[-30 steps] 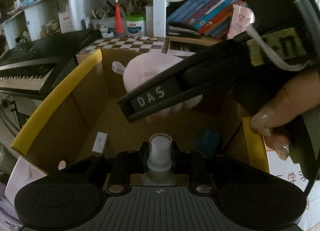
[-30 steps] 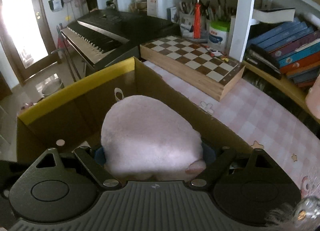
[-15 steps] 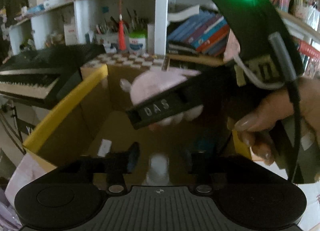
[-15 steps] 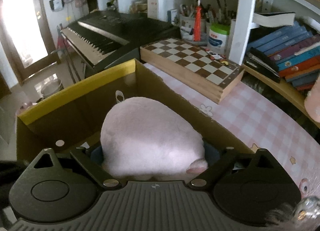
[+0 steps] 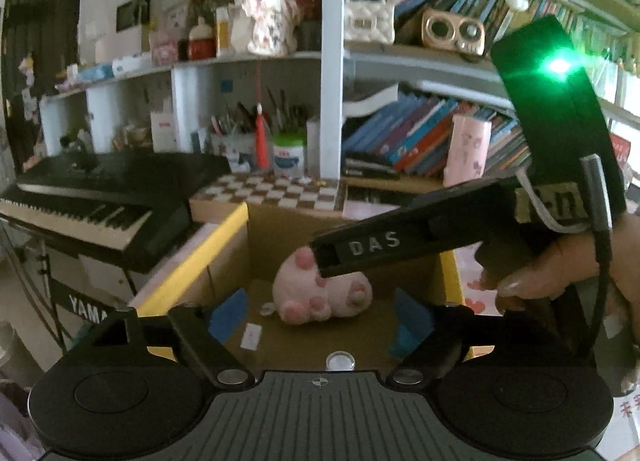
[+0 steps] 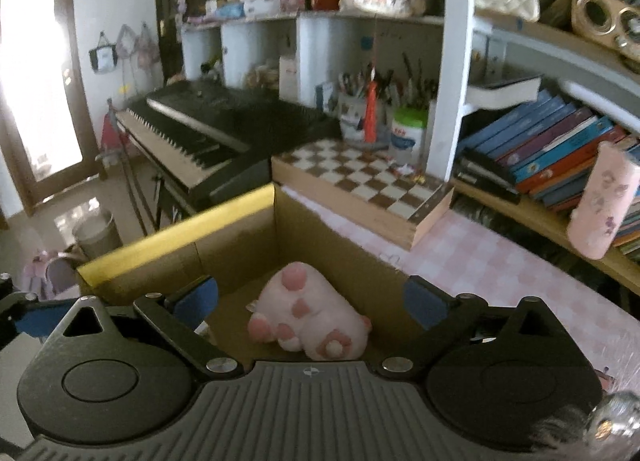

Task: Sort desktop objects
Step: 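Open the left tool to release the bottle while the right tool drops the pig into the box, then move both open tools away from the box toward the grey toy car and tape roll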

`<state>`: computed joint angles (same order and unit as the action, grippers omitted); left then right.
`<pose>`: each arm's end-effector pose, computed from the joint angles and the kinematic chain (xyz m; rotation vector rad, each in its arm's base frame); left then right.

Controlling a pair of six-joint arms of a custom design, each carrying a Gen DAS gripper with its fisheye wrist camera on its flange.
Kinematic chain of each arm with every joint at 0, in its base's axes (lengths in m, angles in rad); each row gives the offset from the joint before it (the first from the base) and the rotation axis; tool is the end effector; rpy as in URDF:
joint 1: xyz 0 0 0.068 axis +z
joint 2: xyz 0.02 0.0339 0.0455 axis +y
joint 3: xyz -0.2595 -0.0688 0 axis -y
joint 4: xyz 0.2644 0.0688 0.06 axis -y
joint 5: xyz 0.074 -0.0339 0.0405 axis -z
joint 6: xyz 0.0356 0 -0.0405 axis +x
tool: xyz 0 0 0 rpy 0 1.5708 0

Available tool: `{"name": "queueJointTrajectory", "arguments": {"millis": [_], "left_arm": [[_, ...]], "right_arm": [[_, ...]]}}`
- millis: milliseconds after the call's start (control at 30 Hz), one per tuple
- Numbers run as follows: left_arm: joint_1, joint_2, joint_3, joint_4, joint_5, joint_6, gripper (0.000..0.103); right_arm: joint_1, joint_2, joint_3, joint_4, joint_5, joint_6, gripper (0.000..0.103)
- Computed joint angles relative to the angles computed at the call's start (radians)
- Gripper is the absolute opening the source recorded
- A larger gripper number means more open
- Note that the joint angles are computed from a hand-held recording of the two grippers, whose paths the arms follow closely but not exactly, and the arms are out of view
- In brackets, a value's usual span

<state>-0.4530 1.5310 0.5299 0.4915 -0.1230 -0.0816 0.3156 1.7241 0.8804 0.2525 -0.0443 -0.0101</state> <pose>0.2701 -0.1266 0.1292 0.3103 2.0590 -0.1989 0.3523 0.1167 0.1512 -0.3771 2.1369 0.2235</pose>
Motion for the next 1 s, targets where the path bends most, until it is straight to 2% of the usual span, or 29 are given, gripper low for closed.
{"name": "queueJointTrajectory", "arguments": {"millis": [300, 467, 600, 800, 900, 1000], "left_arm": [[0.066, -0.224, -0.150, -0.022, 0.083, -0.029, 0.087], [0.120, -0.359, -0.225, -0.050, 0.148, -0.034, 0.087], [0.168, -0.490, -0.289, -0.099, 0.204, -0.021, 0.087], [0.267, -0.707, -0.376, -0.245, 0.303, 0.012, 0.088], [0.312, -0.810, -0.409, -0.334, 0.352, 0.034, 0.088], [0.354, -0.919, -0.440, -0.437, 0.397, 0.061, 0.088]], "right_arm": [[0.060, -0.246, -0.228, 0.063, 0.157, 0.075, 0.100], [0.141, -0.381, -0.364, 0.105, 0.364, 0.145, 0.100], [0.221, -0.507, -0.459, 0.077, 0.522, 0.218, 0.100], [0.399, -0.682, -0.565, -0.083, 0.778, 0.399, 0.100], [0.516, -0.735, -0.592, -0.212, 0.909, 0.538, 0.100], [0.627, -0.726, -0.584, -0.363, 1.005, 0.704, 0.100]]}}
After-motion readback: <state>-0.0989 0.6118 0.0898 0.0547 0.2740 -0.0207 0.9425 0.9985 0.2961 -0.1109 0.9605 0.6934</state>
